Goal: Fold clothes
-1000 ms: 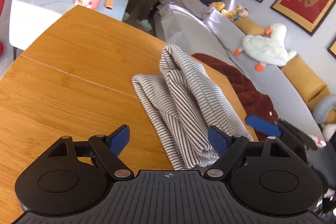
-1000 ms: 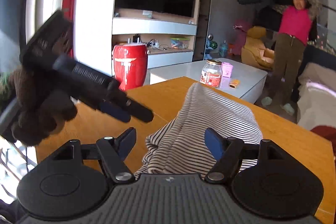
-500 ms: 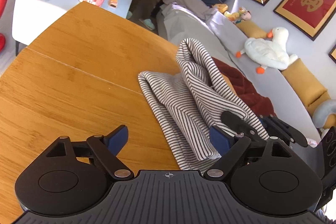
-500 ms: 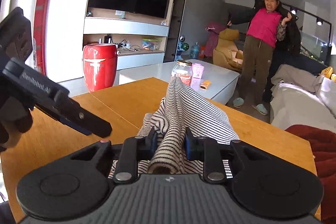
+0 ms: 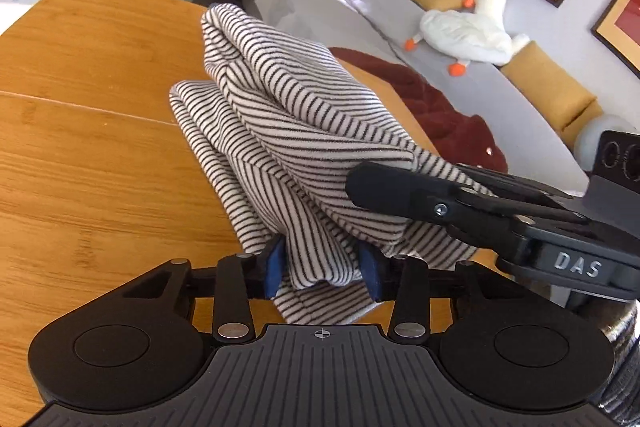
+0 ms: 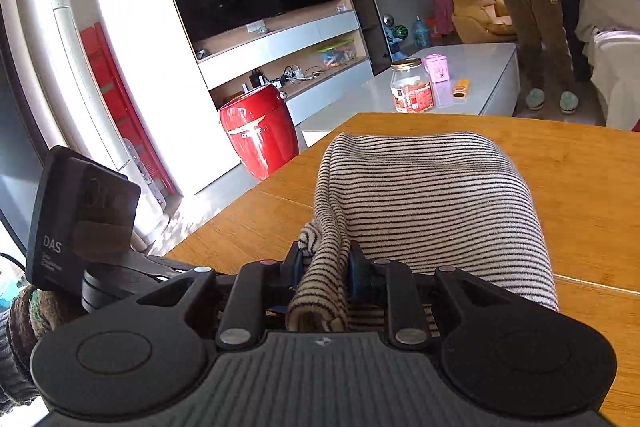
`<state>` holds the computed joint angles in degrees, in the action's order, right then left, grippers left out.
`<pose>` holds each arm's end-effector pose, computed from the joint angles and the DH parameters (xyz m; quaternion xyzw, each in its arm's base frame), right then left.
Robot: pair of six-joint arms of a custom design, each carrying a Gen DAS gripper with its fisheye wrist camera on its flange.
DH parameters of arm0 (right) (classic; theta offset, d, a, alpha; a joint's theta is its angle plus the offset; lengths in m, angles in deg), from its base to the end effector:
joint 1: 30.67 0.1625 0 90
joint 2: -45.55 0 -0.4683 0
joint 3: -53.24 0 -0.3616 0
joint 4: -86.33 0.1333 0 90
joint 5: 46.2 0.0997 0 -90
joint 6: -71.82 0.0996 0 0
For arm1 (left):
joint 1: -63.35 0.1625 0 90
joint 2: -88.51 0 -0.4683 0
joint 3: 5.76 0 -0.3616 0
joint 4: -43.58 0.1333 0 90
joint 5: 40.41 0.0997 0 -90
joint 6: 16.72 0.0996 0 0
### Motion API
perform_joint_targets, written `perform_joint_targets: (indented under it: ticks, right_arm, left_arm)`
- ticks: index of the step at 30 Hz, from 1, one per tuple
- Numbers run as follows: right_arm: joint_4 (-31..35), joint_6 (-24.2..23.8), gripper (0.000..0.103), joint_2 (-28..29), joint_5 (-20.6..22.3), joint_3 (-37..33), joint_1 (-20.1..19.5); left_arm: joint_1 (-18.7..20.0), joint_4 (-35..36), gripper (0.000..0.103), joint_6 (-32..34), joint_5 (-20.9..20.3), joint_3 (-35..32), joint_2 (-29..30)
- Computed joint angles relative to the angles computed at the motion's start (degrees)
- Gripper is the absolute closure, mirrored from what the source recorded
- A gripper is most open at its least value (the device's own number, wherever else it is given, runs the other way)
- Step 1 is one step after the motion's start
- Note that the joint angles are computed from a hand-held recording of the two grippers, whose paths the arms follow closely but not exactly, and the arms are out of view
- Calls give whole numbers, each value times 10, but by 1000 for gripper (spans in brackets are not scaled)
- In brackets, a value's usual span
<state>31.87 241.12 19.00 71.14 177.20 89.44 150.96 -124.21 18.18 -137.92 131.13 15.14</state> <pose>0.2609 -0.2754 -0.1200 0.2222 -0.8679 0.4188 0.1482 0.1028 -0.4209 0.2164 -0.3243 -0.9356 0.1372 0.0277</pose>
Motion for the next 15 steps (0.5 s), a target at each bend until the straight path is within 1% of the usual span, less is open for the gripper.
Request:
perform_joint_targets:
  ticks: [1,2,3,4,6,9,11,13,14,15]
  right_arm:
    - [1,-8,81,2,11,-4,6]
    - [3,-18,80,8,25,-12,15]
    - [11,-31,79,20,44,-27,27]
    - [19,-45,76,31,62,-41,39]
    - [35,-72,66,54,97,-72,62]
    - [57,-111,63,87,144,-119,88]
    - [62,-134,61,105,168,-143,99]
    - [65,-149,53,114,180,-158,106]
    - [66,-152,47,114,178,-159,107]
    - [62,-156,45,109,175,-153,108]
  left_arm:
    - [6,15,59,0,-7,-6,-6]
    - [9,10,54,0,-5,-7,-14]
    - [12,5,43,-1,-3,-8,-21]
    - [15,-1,42,-3,-1,-9,-28]
    - [21,-13,42,-19,-8,-20,-41]
    - [11,-28,42,-32,-42,-31,-53]
    - [-5,-27,41,-35,-65,-36,-54]
    - [-27,-12,38,-32,-79,-40,-38]
    - [-38,-6,38,-30,-83,-42,-28]
    - [-49,-14,38,-29,-63,-39,-14]
